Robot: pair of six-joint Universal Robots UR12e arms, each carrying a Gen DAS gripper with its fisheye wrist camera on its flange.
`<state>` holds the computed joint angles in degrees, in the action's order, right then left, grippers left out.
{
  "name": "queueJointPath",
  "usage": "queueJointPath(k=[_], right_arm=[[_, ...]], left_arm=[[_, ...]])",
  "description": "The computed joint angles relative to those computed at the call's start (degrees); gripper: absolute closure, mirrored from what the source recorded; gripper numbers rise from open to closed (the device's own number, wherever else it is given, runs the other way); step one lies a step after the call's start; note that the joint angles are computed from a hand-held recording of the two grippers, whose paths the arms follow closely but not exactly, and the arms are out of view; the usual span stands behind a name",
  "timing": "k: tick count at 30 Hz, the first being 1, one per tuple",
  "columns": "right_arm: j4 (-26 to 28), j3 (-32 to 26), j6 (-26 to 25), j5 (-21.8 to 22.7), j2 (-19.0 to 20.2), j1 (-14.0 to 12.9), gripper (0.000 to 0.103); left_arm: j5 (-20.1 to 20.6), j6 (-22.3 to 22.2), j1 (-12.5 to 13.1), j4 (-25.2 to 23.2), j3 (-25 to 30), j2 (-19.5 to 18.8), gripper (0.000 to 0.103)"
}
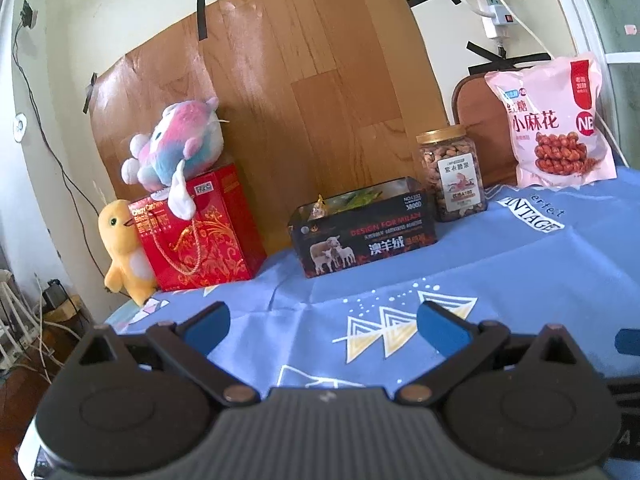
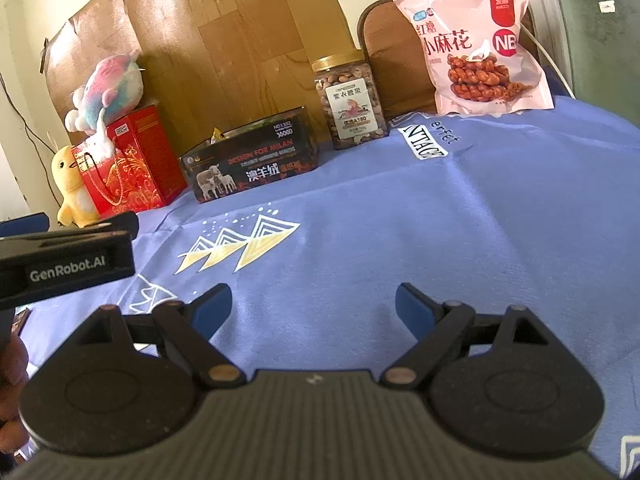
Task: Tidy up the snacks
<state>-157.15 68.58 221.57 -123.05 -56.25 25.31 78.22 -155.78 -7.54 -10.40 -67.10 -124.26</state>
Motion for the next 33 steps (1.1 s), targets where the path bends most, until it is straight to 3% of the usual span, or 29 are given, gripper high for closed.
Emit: queueJointPath(k=[6, 11, 33], right_arm=[[0.1, -0.2, -0.1, 0.1, 0.1, 0.0, 0.012], [0.2, -0.2, -0.1, 0.1, 0.1, 0.0, 0.012], [-0.7, 0.0, 0.1, 2.2, 0.2, 0.0, 0.012]], left_arm=[[0.3, -2.2, 0.0, -2.3, 0.6, 0.1, 0.0], [-1.9, -3.3, 0.6, -4.9, 0.9, 0.3, 0.0], [-1.4, -2.7, 0.7, -13.9, 2.5, 0.3, 0.0]])
